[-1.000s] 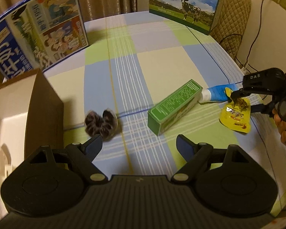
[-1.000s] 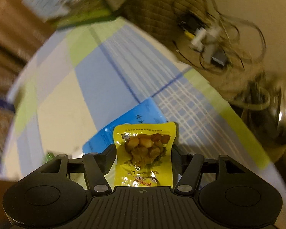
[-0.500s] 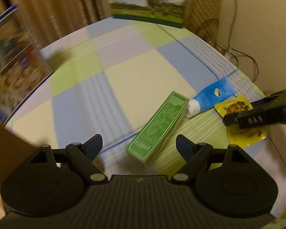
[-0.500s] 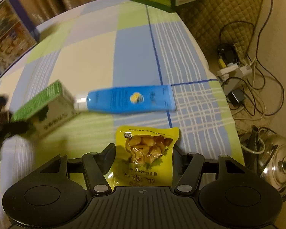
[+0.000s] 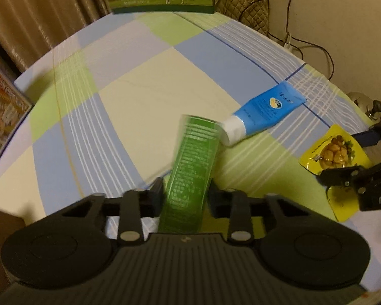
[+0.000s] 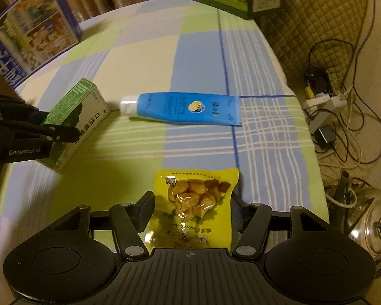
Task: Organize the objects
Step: 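Grasp the green medicine box with the left tool while the right tool grasps the yellow snack packet, then carry the green box and yellow packet with both tools over the brown box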
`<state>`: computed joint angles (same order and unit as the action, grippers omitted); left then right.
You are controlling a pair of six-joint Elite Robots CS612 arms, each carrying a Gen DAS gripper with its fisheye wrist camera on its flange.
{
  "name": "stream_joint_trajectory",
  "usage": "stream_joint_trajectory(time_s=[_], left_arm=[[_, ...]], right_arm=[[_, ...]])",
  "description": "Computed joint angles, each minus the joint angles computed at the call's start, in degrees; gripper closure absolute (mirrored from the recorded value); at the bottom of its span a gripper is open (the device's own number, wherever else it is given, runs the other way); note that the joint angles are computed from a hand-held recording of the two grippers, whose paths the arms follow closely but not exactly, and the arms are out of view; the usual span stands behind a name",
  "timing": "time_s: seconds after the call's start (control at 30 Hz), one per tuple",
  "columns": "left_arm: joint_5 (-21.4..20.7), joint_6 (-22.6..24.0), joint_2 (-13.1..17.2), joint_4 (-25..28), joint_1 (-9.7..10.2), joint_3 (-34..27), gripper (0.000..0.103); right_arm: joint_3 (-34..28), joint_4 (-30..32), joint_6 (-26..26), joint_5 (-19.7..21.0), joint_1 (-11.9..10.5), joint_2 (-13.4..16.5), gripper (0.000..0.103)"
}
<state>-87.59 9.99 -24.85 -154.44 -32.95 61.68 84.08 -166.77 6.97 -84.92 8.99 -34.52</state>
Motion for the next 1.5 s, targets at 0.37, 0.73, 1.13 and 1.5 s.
stream_joint_trajectory(time_s=[0.37, 0.73, 1.13, 1.5], left_arm=[[2.8, -16.8, -8.4, -1.1, -0.15, 15.3, 0.078], [5.1, -26.7, -12.9, -4.5, -0.57, 24.3, 0.077], [5.6, -25.9, -11.4, -5.7, -0.63, 23.3, 0.077], [4.6, -27.8, -13.2, -8.3, -0.39, 26.2, 0.078]], right_arm=[[3.0, -1.5, -9.6, 4.4, 1.3, -1.1, 0.045], [4.8, -3.5, -18.0, 2.3, 3.9, -1.3, 0.038], [5.8, -6.3, -15.2, 1.2, 4.1, -1.2, 0.042], [7.6, -6.5, -11.4, 5.9, 3.1, -2.8, 0.051]])
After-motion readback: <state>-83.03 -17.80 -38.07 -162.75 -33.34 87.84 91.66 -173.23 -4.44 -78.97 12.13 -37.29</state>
